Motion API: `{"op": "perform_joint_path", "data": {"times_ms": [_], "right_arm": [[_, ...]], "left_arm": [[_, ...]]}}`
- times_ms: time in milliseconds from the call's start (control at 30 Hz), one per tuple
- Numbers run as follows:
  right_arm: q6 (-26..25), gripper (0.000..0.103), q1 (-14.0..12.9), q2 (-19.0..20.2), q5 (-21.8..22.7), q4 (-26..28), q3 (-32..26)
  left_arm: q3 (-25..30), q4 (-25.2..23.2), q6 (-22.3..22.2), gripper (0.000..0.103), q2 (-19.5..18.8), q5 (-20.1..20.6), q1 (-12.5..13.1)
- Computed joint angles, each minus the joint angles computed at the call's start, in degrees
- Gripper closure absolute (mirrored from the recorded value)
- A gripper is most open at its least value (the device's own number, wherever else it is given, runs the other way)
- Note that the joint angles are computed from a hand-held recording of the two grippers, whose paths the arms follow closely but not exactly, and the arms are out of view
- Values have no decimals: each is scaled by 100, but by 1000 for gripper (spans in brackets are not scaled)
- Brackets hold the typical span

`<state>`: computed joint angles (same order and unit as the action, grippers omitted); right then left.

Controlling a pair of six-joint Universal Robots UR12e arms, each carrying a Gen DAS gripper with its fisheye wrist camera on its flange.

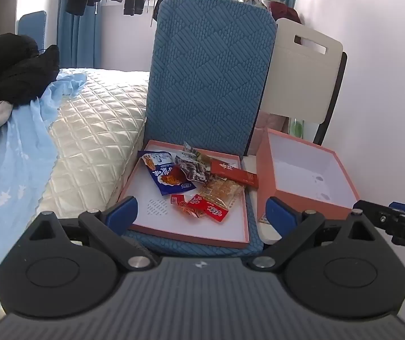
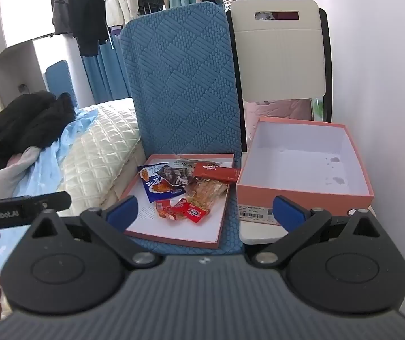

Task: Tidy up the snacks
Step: 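Move both tools toward the snack tray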

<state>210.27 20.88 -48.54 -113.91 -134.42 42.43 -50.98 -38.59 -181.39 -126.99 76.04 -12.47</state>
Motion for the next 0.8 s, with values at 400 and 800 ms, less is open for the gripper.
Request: {"op": "perform_joint_path", "data": {"times_ms": [400, 800], "right_arm": [[72, 0, -7, -73, -11, 55, 81], [227, 0, 17, -193, -136, 82, 275]], "left_arm": [[-17, -12, 126, 4, 25, -154, 12], [-54, 81, 187, 3, 42, -227, 10]]}}
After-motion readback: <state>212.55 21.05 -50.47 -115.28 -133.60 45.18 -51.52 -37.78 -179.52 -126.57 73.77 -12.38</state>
